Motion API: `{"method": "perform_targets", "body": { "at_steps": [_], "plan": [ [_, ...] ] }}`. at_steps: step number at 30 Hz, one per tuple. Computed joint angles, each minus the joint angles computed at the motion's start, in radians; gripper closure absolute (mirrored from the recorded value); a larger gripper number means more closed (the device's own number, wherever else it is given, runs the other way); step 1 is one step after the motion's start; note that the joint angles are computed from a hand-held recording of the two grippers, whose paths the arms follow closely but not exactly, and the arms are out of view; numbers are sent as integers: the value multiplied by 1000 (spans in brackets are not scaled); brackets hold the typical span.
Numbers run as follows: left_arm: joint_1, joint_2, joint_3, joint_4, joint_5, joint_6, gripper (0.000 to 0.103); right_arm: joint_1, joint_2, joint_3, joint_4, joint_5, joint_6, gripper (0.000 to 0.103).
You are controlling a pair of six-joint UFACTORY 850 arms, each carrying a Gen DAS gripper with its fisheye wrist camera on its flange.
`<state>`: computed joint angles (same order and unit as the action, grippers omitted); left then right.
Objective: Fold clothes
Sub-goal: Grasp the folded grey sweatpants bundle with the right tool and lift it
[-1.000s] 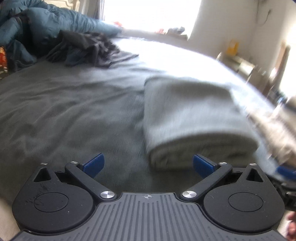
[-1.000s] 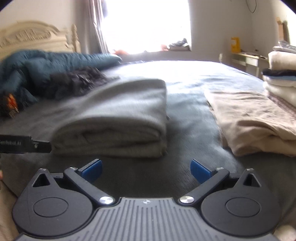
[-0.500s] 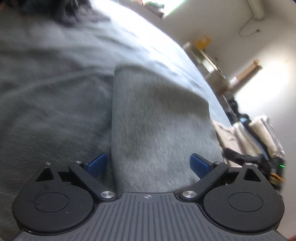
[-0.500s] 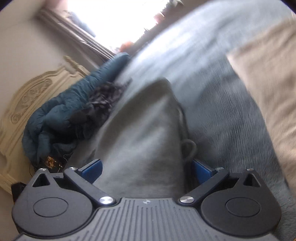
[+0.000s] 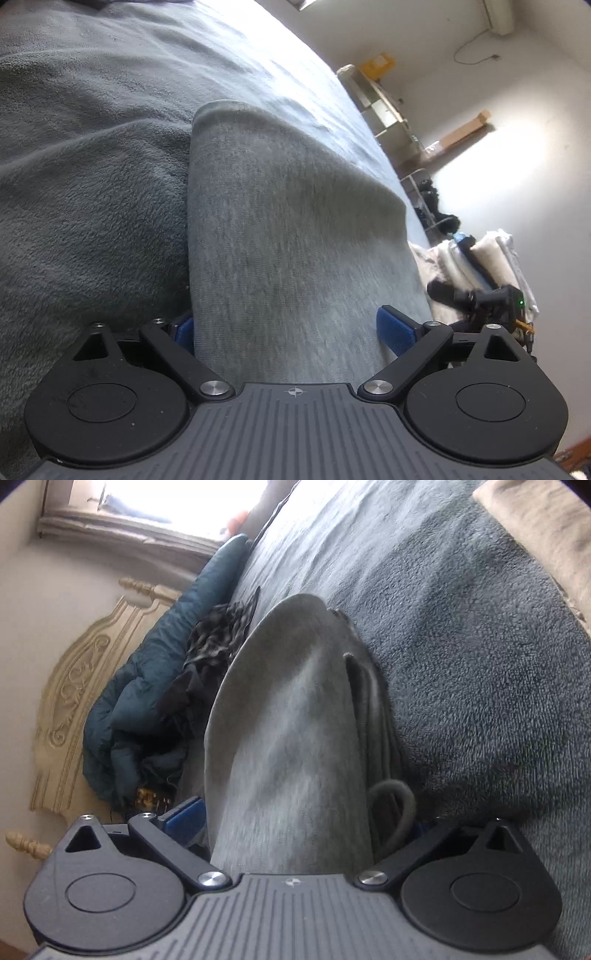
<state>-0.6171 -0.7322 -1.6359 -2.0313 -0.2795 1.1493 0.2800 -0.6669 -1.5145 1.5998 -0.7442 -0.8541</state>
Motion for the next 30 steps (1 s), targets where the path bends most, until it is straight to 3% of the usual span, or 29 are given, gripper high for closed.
{"method": "perform_targets", "body": {
  "at_steps": [4, 9, 12, 14, 17, 22, 30],
  "plan": [
    [16, 19, 62, -165, -78, 124, 27, -17, 14, 29, -19, -67, -30, 5],
    [11, 2, 25, -148, -51, 109, 28, -14, -42, -45, -20, -98, -31, 5],
    [4, 13, 40, -241, -52, 199, 29, 1, -27, -54, -89, -35, -46, 11],
    [-2, 24, 54, -323, -61, 269, 29, 15, 9, -40, -159, 37, -14, 31],
    [-15, 37, 57, -410, -54, 366, 30, 37, 65, 0, -176, 120, -23, 44],
    [-32, 69, 68, -465, -44, 443, 31, 70, 131, 42, -172, 200, -58, 49],
    [-53, 138, 131, -519, -77, 517, 31, 74, 216, 129, -86, 206, -134, 50]
  ]
}}
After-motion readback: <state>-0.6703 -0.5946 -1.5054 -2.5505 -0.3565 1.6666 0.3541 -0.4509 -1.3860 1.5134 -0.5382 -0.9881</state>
